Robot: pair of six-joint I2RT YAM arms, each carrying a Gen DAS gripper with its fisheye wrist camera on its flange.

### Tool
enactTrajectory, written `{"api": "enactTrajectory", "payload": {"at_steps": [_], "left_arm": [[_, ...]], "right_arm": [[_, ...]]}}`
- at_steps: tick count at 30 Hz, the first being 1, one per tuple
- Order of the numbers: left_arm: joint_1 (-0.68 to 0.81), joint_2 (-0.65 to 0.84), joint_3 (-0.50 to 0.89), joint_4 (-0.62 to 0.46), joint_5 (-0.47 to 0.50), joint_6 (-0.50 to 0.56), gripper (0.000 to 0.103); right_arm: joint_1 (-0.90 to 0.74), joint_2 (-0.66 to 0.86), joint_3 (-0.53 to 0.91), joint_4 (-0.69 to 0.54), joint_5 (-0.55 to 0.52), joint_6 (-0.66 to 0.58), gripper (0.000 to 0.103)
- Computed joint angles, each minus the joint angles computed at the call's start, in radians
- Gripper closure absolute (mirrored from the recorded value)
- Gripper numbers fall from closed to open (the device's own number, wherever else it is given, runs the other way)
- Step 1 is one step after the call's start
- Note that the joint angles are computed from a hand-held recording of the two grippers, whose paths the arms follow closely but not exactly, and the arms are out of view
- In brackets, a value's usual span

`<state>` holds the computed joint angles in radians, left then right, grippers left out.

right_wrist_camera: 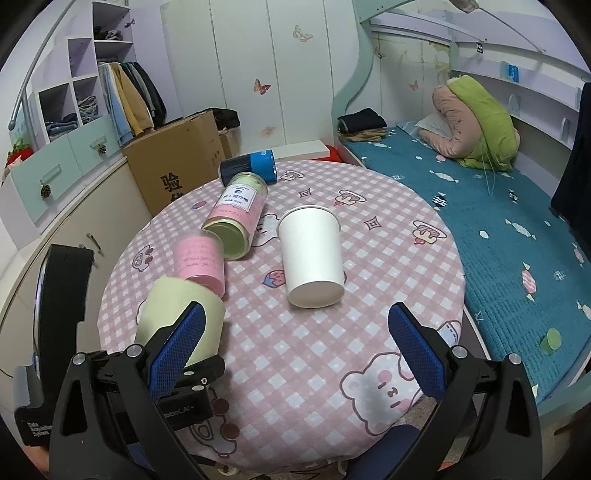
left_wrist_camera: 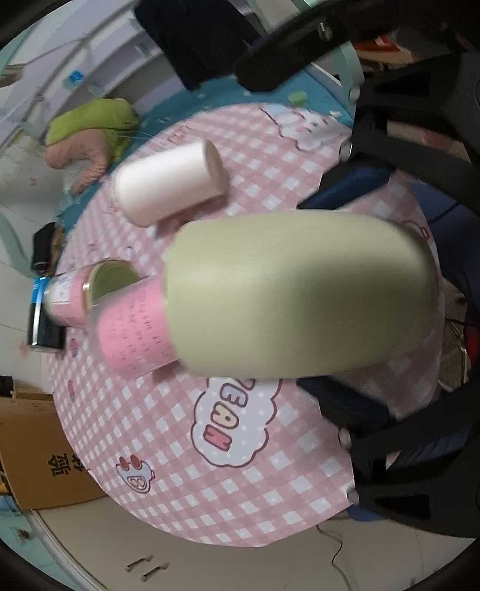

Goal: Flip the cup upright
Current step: 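Lift the pale green cup with the left gripper and rotate it upright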

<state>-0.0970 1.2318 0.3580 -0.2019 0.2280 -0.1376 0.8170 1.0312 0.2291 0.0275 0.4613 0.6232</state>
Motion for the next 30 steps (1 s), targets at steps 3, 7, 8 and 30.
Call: {"api": "enactTrajectory", "payload": {"at_steps": [3,7,8,30], "left_arm": [[0.063,-0.064,-0.004,-0.048,0.077,0.022,0.01],[0.159,-0.182,-0.014,-0.153,0.119,0.091,0.01],[0.185,-0.215,-0.015,-0.18,0.126,0.108,0.01],[0.649,-0.264,-0.013,-0.134,0.123,0.445,0.009]], "right_arm": [[0.007,-0.02,-0.001,-0.007,-0.003,0.001,0.007],[0.055,-0.072,0.01,-0.047,0.03,0.018,0.007],[0.064,-0.074,0.014,-0.052,0.031,0.021,0.007],[0.106,0.364,0.235,0.08,-0.113,0.072,0.007]]}}
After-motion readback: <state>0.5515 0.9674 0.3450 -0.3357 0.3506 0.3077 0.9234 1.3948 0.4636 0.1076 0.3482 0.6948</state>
